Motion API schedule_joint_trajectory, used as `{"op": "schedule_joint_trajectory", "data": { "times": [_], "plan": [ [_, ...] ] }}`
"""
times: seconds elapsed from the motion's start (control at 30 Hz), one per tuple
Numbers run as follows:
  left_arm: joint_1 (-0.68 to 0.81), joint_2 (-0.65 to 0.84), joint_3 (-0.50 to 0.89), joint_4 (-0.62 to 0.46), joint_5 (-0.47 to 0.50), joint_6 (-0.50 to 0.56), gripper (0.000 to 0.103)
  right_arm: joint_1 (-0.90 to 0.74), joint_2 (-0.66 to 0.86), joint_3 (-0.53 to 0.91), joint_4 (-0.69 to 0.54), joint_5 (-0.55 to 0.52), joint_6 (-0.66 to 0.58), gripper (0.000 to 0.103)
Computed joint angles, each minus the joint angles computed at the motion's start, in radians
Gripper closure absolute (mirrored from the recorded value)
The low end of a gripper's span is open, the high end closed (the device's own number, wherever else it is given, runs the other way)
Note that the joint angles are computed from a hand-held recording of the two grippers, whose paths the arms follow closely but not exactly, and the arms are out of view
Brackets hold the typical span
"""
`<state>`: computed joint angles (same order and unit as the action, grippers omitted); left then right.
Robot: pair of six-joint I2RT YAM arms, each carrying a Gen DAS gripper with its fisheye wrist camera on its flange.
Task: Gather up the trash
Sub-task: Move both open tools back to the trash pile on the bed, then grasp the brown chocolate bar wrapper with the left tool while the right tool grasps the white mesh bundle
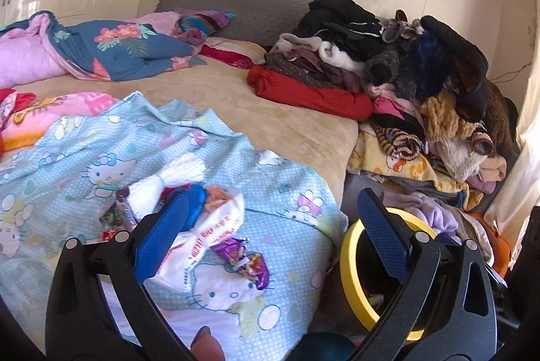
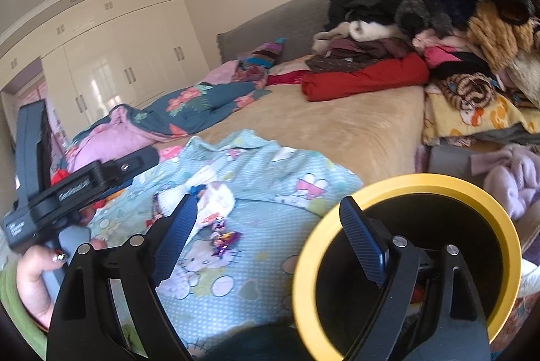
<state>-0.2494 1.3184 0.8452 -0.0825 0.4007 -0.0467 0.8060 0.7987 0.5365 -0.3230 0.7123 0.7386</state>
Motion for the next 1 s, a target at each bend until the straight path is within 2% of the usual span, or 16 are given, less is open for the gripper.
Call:
{"op": "schedule_joint_trajectory", "data": {
  "times": [0.5, 0.67, 1.0],
  "plan": [
    [0.13, 0.044, 0.048, 0.005, 0.038, -0.005, 0.011, 0.084, 0.185, 0.079, 0.103, -0.033, -0.082, 0.016],
    [0.171, 0.077, 0.07, 0.004, 0.035, 0.004, 0.011, 0.094, 0.249, 0.109, 0.147, -0.076, -0.135, 0.014],
    [0.274, 0.213, 0.183, -0.071, 0.039, 0.04, 0.011, 0.107, 0.425, 0.21, 0.178, -0.188, -0.253, 0.013]
  ]
}}
